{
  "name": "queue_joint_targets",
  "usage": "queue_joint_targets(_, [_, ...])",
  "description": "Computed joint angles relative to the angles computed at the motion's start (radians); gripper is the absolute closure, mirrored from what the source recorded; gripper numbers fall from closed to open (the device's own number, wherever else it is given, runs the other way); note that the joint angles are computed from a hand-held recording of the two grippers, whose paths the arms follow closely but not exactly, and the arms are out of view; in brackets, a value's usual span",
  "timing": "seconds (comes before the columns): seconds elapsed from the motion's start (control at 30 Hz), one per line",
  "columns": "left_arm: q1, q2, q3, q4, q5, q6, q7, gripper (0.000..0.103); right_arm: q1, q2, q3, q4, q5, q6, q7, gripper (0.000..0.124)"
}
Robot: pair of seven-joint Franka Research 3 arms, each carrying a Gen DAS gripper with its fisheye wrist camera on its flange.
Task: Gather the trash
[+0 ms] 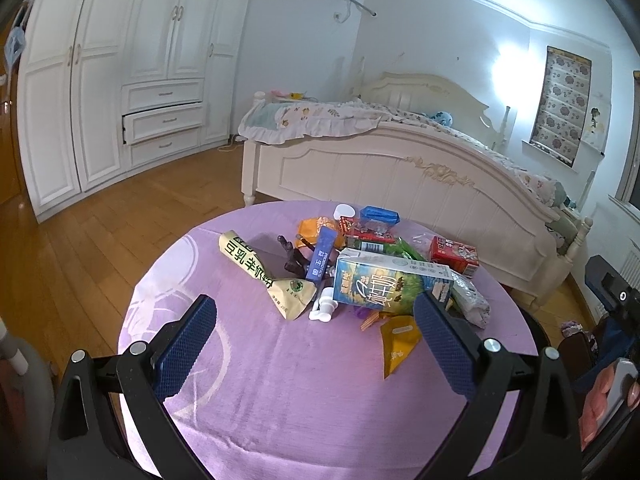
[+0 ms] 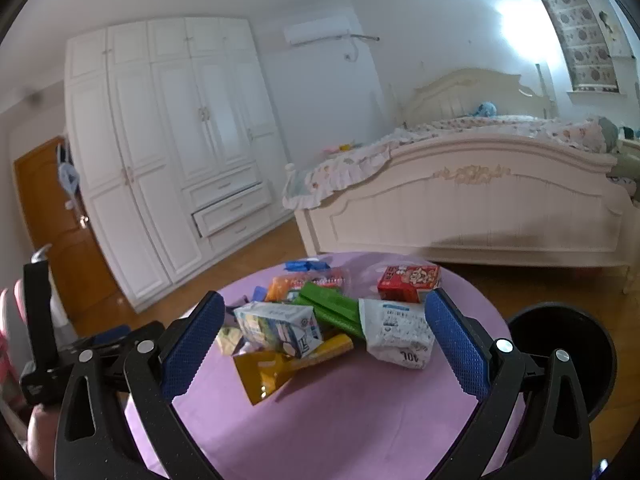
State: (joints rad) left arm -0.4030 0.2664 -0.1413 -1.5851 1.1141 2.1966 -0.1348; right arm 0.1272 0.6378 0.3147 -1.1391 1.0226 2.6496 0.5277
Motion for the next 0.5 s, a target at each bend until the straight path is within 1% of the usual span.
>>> queue_joint_targets(0.2, [-0.002, 0.002, 0.000, 0.002, -0.003, -0.005, 0.003, 0.005, 0.011, 0.021, -0.011, 0.035, -0.037, -0.022, 0.035, 0.025])
queue_joint_targets(0.5, [-0.002, 0.001, 0.000, -0.002, -0.005, -0.006, 0.004, 0.005, 0.004, 0.032, 0.000, 0.041, -0.041, -0.025, 0.028, 0.025])
